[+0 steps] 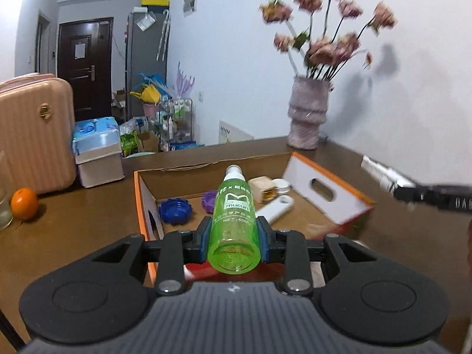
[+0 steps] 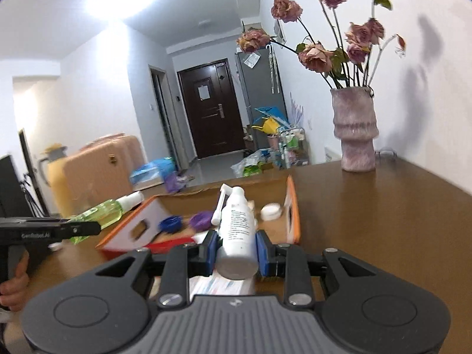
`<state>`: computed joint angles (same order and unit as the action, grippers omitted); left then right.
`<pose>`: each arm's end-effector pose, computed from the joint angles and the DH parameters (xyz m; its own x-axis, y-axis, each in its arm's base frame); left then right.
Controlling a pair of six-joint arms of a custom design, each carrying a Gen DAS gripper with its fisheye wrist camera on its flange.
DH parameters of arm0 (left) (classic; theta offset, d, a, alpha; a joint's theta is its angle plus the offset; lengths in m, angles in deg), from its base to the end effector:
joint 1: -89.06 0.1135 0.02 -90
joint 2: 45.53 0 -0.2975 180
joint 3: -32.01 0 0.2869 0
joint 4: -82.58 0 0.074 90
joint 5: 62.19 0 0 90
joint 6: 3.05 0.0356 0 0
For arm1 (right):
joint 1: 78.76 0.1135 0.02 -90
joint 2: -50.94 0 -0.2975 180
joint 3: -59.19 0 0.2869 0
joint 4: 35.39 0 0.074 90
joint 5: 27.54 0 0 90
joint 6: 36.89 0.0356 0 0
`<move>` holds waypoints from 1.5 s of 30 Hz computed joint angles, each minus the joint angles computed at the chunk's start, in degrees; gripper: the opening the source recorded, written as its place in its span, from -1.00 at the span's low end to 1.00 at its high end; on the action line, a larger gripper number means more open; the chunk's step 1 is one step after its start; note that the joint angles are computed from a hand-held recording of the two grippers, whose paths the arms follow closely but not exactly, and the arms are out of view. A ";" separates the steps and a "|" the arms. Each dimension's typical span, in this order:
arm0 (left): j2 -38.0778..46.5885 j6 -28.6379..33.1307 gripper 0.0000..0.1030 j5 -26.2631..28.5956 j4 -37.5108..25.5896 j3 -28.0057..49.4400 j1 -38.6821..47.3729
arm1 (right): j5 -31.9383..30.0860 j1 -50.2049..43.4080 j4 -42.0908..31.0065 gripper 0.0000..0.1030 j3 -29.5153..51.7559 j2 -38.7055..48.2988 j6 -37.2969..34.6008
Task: Organize rigid objects
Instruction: 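Open the left tool to drop the green bottle while the right tool releases the white bottle, then withdraw both tools from the box toward the tape roll and tin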
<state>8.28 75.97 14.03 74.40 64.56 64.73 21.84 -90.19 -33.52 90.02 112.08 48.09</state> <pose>0.1914 -0.0773 0.1962 -0.4799 0.0140 -0.8772 0.1220 0.9912 -0.0509 0.2133 -0.0195 0.1811 -0.4291 0.0190 -0.9031 -0.4500 0.8624 0.2319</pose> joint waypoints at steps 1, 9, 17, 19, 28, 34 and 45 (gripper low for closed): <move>4.60 1.57 -0.39 2.03 2.02 1.46 2.27 | 2.37 2.12 1.59 -0.48 2.78 4.89 0.37; 28.63 10.83 -0.39 12.85 7.47 11.18 12.81 | 23.04 16.73 -2.94 -0.48 24.26 29.99 -10.63; 36.00 14.23 -0.37 18.66 1.26 19.37 16.60 | 41.11 27.10 -11.59 -0.47 36.31 42.39 -20.87; 35.92 14.30 -0.30 17.96 1.09 19.55 16.63 | 42.62 28.09 -13.79 -0.48 38.34 43.94 -21.11; 24.06 12.16 0.17 16.09 -0.54 14.05 14.86 | 38.41 25.98 -16.56 -0.11 38.24 41.93 -17.91; 9.47 9.43 0.62 9.89 -4.91 9.83 10.89 | 29.47 21.35 -19.72 0.08 33.44 30.33 -14.08; -12.08 -2.06 0.99 -15.97 -8.03 3.11 -9.21 | 15.90 14.61 -24.80 0.78 26.52 11.67 -8.70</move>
<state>-3.80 73.91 -1.93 66.37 67.66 55.52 37.75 -75.58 -58.32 116.54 123.76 39.39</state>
